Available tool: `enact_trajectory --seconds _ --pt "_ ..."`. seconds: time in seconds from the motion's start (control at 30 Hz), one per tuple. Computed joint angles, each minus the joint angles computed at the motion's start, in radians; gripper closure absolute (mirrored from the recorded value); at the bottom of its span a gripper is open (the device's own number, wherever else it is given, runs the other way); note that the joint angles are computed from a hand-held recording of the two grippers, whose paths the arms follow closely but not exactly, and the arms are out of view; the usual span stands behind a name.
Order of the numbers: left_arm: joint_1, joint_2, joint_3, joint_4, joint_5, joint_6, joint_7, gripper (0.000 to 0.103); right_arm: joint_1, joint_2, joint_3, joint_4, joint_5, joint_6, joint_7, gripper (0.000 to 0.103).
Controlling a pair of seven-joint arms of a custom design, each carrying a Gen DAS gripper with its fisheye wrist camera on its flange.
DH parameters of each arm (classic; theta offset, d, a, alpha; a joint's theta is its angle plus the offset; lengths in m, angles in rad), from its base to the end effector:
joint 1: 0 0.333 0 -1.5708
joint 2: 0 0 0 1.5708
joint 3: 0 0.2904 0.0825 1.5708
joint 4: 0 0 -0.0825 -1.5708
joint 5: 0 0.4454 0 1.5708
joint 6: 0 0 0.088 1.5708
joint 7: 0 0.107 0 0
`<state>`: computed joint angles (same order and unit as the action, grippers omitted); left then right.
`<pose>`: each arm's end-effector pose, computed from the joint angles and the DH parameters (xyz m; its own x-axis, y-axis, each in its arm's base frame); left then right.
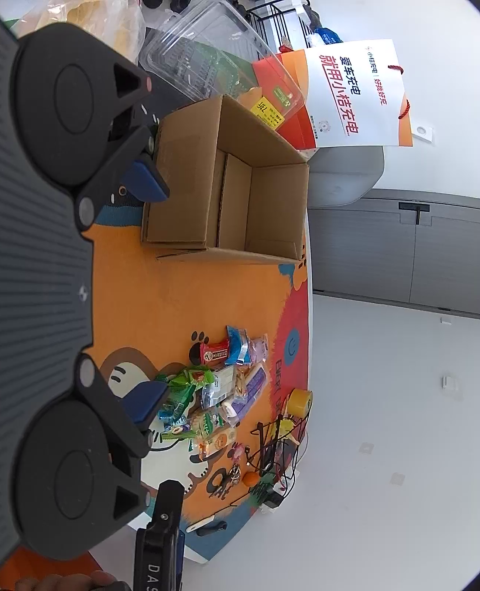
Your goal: Organize snacks
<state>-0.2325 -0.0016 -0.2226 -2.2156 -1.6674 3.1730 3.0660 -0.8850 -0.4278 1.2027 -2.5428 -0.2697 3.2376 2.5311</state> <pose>0.5483 -0.1671 0.3529 -0.3181 -0.9407 0.1179 -0.6042 0.1053 -0.7898 0.5058 0.1847 0.3492 -0.1348 -0.9783 -0.1574 -0.6006 0.2070 -0.7723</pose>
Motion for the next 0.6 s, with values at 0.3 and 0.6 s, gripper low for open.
enact_trajectory --seconds 0.3,0.6 --pt "0.002 -0.011 0.002 -0.013 0.039 -0.020 -0.037 0.001 -0.008 -0.010 0.009 0.004 -0.010 -0.012 0.015 0.000" --pt "0.004 -0.019 0.005 -0.019 0.030 -0.030 -0.027 0.001 0.007 -0.024 -0.005 -0.004 -0.022 -0.014 0.030 0.000"
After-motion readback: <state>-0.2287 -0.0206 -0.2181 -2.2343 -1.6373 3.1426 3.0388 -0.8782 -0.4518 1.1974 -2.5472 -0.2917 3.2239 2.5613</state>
